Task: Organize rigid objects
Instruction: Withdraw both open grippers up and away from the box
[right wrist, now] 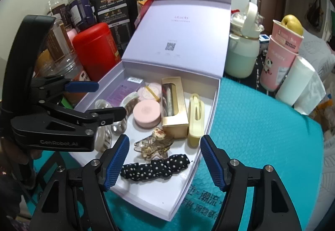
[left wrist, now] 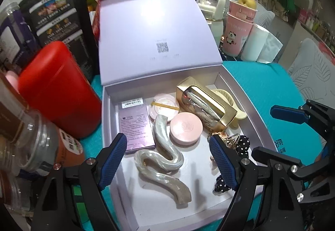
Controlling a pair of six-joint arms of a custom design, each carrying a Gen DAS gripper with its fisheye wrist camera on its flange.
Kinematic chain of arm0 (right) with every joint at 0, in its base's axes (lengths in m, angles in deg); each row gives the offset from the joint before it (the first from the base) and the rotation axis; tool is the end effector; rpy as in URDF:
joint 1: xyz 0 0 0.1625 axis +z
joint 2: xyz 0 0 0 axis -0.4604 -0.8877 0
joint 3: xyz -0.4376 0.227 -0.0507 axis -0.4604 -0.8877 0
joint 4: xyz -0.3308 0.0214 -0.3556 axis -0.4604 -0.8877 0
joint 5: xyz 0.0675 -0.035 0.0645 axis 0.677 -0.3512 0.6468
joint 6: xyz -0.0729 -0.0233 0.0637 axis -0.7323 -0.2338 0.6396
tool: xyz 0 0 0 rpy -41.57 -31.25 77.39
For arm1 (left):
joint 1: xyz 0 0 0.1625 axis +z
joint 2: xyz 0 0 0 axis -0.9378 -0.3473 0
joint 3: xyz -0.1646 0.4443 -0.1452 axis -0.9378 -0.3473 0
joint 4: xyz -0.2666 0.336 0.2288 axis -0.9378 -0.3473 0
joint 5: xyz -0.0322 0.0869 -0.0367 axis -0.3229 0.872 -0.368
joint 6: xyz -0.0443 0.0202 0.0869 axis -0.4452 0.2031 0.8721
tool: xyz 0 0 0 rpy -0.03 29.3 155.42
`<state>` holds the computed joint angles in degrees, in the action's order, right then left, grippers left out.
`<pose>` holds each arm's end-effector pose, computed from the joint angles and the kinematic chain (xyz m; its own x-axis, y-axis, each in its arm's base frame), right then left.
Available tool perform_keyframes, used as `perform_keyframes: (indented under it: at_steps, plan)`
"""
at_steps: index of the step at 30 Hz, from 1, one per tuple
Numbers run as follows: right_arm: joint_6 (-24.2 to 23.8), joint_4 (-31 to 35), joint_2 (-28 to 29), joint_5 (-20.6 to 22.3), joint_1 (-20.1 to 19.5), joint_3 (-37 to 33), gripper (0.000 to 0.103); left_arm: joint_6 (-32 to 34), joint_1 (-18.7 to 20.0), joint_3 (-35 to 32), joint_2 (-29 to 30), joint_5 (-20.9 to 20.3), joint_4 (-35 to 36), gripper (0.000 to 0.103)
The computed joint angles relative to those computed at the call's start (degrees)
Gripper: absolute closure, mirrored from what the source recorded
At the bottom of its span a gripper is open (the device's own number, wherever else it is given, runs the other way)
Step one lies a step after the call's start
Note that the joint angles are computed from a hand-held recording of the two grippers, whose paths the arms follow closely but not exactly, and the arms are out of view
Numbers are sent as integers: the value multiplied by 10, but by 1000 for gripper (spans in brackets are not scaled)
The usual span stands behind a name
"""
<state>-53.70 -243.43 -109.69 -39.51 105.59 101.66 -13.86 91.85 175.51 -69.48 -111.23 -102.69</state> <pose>0.0439 -0.3856 0.3010 -0.5865 -0.6324 0.5061 -0.7806 0.6080 -0.1448 -0.3585 -0.3707 -0.0015 -0.7267 0.0327 -0.6862 0.4229 0.8084 -0.4094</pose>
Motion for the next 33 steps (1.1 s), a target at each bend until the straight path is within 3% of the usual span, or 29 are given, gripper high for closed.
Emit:
perform_keyframes:
  at_steps: [13,23,33]
  plan:
    - [19,1,-37,22,35,7,29,-81,-46,-2,-56,40,118,22]
    - [36,0,-80,28,71,16,28,-205,-99,-14,-92,68,279,22]
    - [31,26,-159,42,84,36,25,-289,-144,-28,-107,58,389,22]
